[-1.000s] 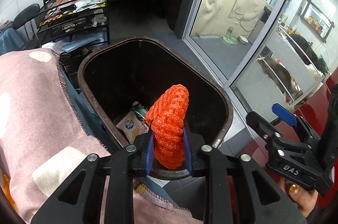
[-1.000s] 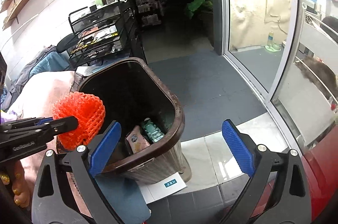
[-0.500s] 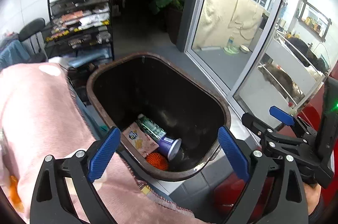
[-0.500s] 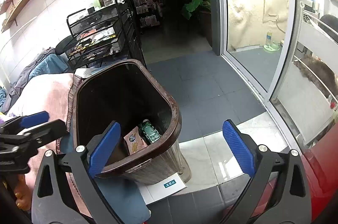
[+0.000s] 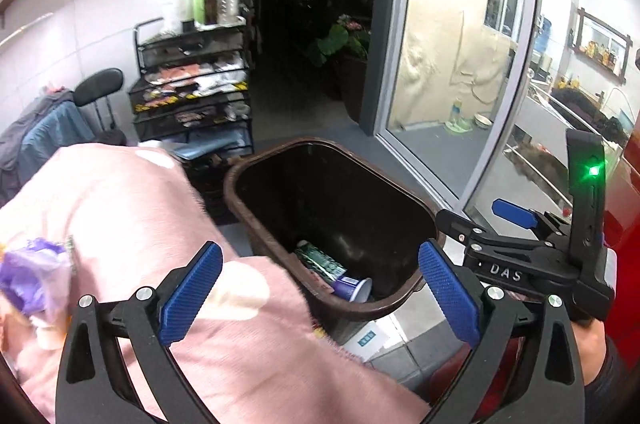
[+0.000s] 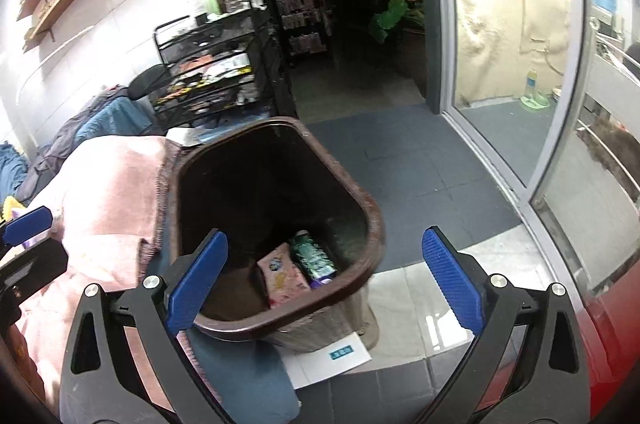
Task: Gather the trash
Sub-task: 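Grasp the crumpled paper with the left tool while the right tool grasps the purple bag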
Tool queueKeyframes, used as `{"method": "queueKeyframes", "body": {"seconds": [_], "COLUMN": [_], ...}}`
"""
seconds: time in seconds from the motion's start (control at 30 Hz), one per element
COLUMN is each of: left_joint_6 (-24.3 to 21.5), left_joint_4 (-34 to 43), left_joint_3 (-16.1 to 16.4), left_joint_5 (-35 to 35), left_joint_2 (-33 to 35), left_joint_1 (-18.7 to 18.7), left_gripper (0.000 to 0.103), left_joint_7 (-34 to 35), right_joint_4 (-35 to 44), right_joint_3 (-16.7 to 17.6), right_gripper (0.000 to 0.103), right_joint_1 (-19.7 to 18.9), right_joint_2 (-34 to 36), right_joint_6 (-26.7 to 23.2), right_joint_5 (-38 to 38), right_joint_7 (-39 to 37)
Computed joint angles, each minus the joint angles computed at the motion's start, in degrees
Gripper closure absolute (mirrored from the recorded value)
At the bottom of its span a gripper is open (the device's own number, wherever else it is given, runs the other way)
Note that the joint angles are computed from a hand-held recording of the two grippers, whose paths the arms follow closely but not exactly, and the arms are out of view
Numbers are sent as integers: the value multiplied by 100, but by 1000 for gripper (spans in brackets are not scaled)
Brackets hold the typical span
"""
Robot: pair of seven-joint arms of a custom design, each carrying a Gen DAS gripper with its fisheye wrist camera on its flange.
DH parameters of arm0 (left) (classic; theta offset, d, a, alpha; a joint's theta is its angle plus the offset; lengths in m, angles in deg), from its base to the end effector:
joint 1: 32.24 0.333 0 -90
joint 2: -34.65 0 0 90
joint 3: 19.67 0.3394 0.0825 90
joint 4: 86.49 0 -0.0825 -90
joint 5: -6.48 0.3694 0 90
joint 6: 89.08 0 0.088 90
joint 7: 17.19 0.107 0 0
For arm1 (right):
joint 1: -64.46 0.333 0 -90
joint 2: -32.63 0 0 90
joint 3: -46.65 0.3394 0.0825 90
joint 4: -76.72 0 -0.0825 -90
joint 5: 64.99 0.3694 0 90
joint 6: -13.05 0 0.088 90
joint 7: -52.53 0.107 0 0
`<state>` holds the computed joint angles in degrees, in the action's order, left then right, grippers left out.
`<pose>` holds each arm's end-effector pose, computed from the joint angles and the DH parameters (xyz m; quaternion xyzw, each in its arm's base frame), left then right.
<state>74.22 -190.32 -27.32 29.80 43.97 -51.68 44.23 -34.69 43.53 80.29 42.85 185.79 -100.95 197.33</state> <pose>0.5675 -0.3068 0.5815 -0.5348 0.7240 -0.3615 0.2431 0.6048 0.1832 0.5180 -0.5872 0.6770 -0.2478 0.3680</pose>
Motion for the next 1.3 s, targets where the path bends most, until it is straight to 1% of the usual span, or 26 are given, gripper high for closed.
{"method": "queueKeyframes", "body": {"seconds": [0.07,0.13,0.27,0.33,0.43,0.53,0.57,0.6,0.67,0.77,0.83,0.93,1.03,1.1,1.17,1.2,1.3], "left_joint_6": [116,182,179,110,61,-46,-100,-141,-211,-257,-340,-437,-485,-494,-518,-523,-531], "left_joint_4": [-229,-422,-785,-960,-1267,-1547,-1652,-1734,-1940,-2231,-2394,-2721,-3038,-3249,-3401,-3458,-3645], "left_joint_3": [138,199,185,114,2,-155,-211,-261,-339,-443,-516,-605,-666,-693,-730,-748,-766], "left_joint_5": [368,783,1769,2091,2473,2912,3003,3036,3034,2937,2839,2677,2502,2373,2246,2178,1961], "left_joint_2": [-181,-342,-679,-848,-1140,-1445,-1560,-1647,-1850,-2133,-2297,-2619,-2931,-3146,-3317,-3387,-3623], "left_joint_1": [-53,-32,180,337,639,981,1095,1202,1426,1741,1933,2209,2491,2673,2871,2961,3253], "left_gripper": [6,6,6,6,6,6,6,6,6,6,6,6,6,6,6,6,6], "left_joint_7": [-370,-795,-1821,-2245,-2837,-3471,-3636,-3746,-3962,-4195,-4260,-4307,-4324,-4311,-4302,-4275,-4197], "right_joint_4": [40,79,233,373,552,829,912,1035,1310,1523,1761,2125,2526,2899,3307,3620,4629], "right_joint_3": [123,266,766,1100,1417,2004,2121,2346,2611,2727,2824,2678,2676,2676,2597,2571,2346], "right_gripper": [6,6,6,6,6,6,6,6,6,6,6,6,6,6,6,6,6], "right_joint_1": [-49,-82,-259,-370,-425,-659,-689,-783,-833,-733,-658,-348,-166,-28,152,255,647], "right_joint_2": [43,95,253,359,486,680,738,828,1004,1132,1266,1454,1676,1871,2080,2244,2755], "right_joint_6": [89,207,387,384,364,284,246,178,4,-137,-332,-572,-871,-1129,-1384,-1595,-2204], "right_joint_5": [162,400,1215,1655,2126,2676,2809,2992,3245,3495,3660,3745,3937,4076,4165,4206,4225], "right_joint_7": [-226,-529,-1530,-2130,-2778,-3641,-3848,-4147,-4590,-4991,-5287,-5483,-5827,-6040,-6184,-6271,-6399]}}
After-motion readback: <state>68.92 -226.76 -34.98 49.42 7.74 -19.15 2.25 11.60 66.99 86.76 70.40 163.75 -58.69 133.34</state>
